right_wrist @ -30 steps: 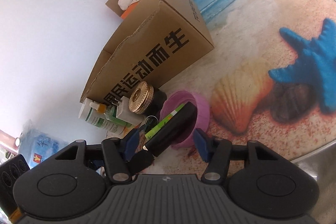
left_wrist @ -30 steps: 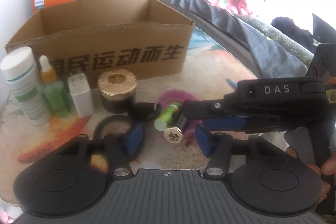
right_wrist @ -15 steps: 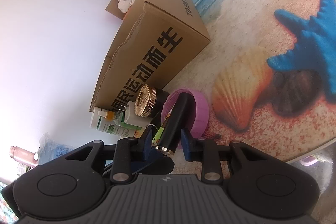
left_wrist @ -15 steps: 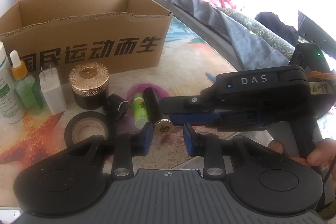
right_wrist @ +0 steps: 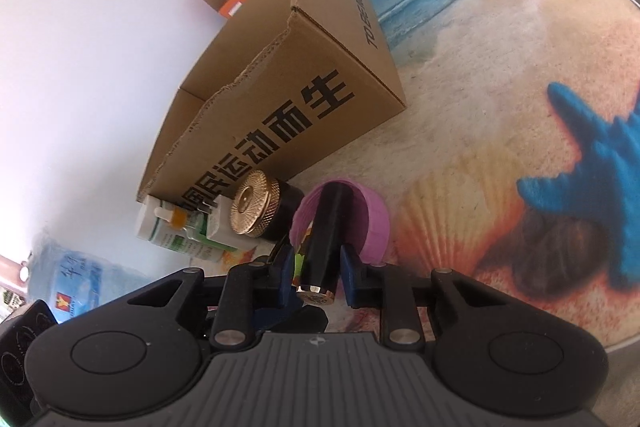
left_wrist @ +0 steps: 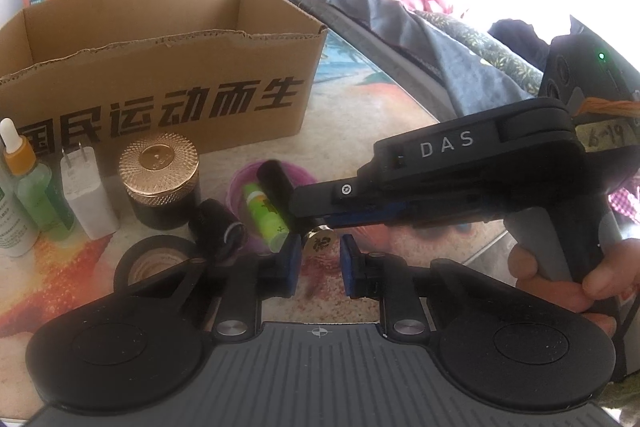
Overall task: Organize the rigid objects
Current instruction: 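Reach the right gripper into the pink bowl and grasp the black cylinder, then lift the black cylinder out of the pink bowl with the right gripper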
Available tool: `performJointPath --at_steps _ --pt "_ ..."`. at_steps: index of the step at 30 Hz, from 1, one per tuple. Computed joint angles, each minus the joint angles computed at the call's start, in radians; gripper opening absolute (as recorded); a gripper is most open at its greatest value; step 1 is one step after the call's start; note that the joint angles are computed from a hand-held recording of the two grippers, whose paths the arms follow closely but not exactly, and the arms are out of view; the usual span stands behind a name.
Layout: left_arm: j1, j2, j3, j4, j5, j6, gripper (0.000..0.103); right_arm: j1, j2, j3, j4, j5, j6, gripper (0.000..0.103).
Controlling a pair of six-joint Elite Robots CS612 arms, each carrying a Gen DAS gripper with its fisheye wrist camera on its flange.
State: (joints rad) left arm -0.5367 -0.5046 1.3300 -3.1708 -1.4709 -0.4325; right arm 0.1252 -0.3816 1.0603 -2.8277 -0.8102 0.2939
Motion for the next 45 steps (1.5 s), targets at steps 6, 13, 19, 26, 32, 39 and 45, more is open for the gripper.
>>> performJointPath --at_steps 6,13,19,26,32,39,45 --pt "0.003 0.009 -0.019 0.029 0.01 -0.03 0.02 0.006 0.002 -0.024 0.066 -0.024 -0.066 0.023" --pt "0.005 0.014 -0.03 0.05 0.019 -0.039 0.02 0.001 0.015 -0.039 0.08 0.02 -0.04 0.022" --pt "-0.005 -0.004 0.007 0.033 0.008 0.011 0.02 -0.01 -0.005 0.008 0.092 0.06 -0.024 0.022" --pt "-0.007 -0.011 0.023 0.076 -0.011 0.033 0.021 -0.009 -0.019 0.045 0.123 0.055 -0.028 0.022" --pt "-0.006 -0.004 0.014 0.075 -0.014 0.034 0.024 -0.007 -0.021 0.045 0.12 0.041 -0.026 0.022" --pt "-0.007 0.009 -0.011 0.081 -0.007 0.041 0.027 0.0 -0.026 0.048 0.076 -0.039 -0.028 0.025" --pt "-0.006 0.019 -0.033 0.092 0.001 0.041 0.027 -0.003 -0.014 0.036 0.033 -0.052 0.022 0.025"
